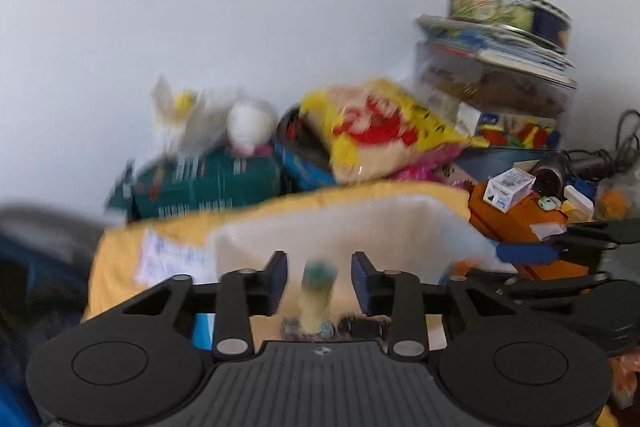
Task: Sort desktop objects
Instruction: 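Carry both toys over the white bin and open both tools, then grasp the yellow Duplo brick with the left tool while the right grasps the small orange brick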
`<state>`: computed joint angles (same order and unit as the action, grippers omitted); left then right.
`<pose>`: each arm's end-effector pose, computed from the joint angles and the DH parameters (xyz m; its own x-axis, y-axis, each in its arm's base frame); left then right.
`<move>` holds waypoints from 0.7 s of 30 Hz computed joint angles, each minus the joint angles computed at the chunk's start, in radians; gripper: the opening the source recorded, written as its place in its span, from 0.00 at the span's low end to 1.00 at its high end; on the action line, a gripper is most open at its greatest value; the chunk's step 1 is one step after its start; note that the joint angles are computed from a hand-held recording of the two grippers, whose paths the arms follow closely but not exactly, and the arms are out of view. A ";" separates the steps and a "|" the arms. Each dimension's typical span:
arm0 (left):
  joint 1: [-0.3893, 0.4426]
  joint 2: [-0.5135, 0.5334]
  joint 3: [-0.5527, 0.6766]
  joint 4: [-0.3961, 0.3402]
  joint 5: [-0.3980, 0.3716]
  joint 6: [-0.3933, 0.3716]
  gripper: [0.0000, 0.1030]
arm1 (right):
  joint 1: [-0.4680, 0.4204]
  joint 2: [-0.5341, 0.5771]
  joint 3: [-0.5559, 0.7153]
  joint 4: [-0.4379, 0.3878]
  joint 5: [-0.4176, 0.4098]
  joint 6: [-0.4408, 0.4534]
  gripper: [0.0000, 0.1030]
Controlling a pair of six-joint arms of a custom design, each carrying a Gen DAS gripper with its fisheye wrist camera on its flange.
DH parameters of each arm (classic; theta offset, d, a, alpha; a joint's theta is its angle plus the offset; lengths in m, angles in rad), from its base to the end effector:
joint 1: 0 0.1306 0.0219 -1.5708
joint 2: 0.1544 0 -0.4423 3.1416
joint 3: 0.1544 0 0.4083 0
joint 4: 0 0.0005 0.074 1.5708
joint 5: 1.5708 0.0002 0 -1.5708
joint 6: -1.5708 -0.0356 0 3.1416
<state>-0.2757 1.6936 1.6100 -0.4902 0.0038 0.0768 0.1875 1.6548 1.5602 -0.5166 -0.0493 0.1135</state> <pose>0.6173 -0.1753 0.4623 -0.5419 0.0736 -0.8372 0.2344 0.9699 -0.0665 0.6113 0.1173 0.4588 -0.5346 -0.2166 -0.8169 -0.2882 0.9554 -0.0647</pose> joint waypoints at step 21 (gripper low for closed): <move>-0.158 -0.212 -0.495 0.026 -0.241 -0.163 0.55 | -0.019 -0.238 -0.423 -0.133 -0.098 -0.032 0.34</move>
